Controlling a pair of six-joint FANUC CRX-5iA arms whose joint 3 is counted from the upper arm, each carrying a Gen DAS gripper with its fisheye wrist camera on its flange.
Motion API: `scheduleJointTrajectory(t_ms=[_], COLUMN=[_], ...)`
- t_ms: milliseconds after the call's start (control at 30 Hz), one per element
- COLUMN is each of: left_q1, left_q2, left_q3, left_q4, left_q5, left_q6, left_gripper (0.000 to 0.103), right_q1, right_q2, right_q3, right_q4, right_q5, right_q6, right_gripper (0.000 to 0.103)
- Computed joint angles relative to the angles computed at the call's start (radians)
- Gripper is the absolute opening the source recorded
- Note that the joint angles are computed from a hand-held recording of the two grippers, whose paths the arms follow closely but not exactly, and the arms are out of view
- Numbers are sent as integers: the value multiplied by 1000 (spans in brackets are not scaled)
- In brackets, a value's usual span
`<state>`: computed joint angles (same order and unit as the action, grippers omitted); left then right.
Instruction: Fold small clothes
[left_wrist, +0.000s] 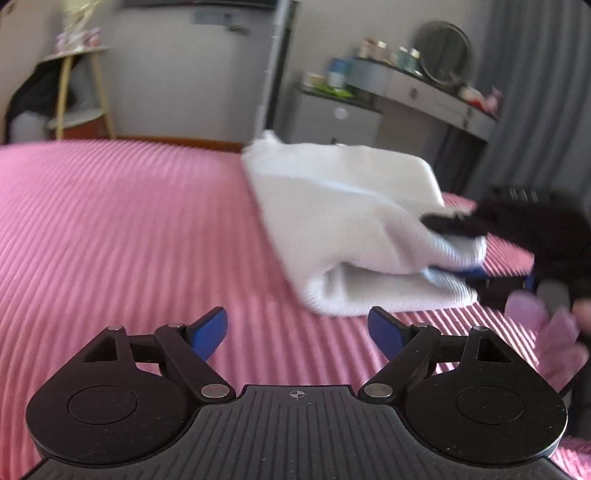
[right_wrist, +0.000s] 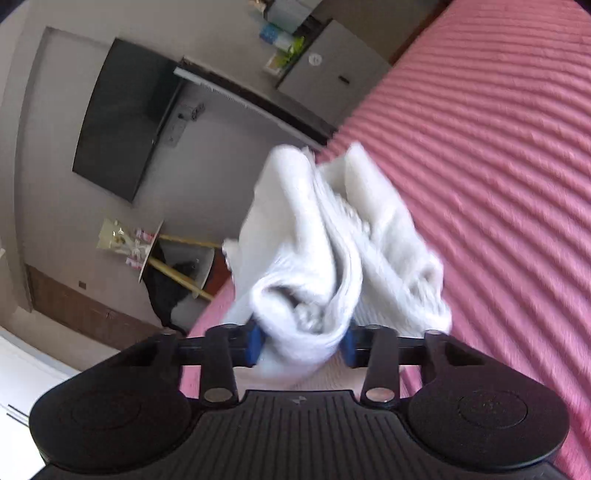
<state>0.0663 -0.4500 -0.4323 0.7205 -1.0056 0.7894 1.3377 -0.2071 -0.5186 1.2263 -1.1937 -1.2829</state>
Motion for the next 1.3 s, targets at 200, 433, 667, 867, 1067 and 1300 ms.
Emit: scheduleJointTrajectory(t_ms=[200,433,667,867,1067,1300], left_q1=[-116,-101,36,-3,-151,-177], left_q2=[85,108,65,124,282,324], left_q3=[114,154,216,253,367,325], left_q4=[-172,-237,-218,-109,-250,-233], left_q5=[83,25,-126,-29,-21,44], left_q6=[135,155,-3,87,279,184], left_gripper=[36,47,59,86,85,98], right_q1=[32,37,124,54,-52,-78], right_q2=[60,67,41,83,145,121], right_q3=[124,105,163,203,280,188], right_q4=[-30,-163,-181,-69,-147,-178], right_q5=[-160,-169,-352,-298,-215,-174], right_q6=[365,493,588,736,1014,1023], right_gripper=[18,18,58,28,19,20])
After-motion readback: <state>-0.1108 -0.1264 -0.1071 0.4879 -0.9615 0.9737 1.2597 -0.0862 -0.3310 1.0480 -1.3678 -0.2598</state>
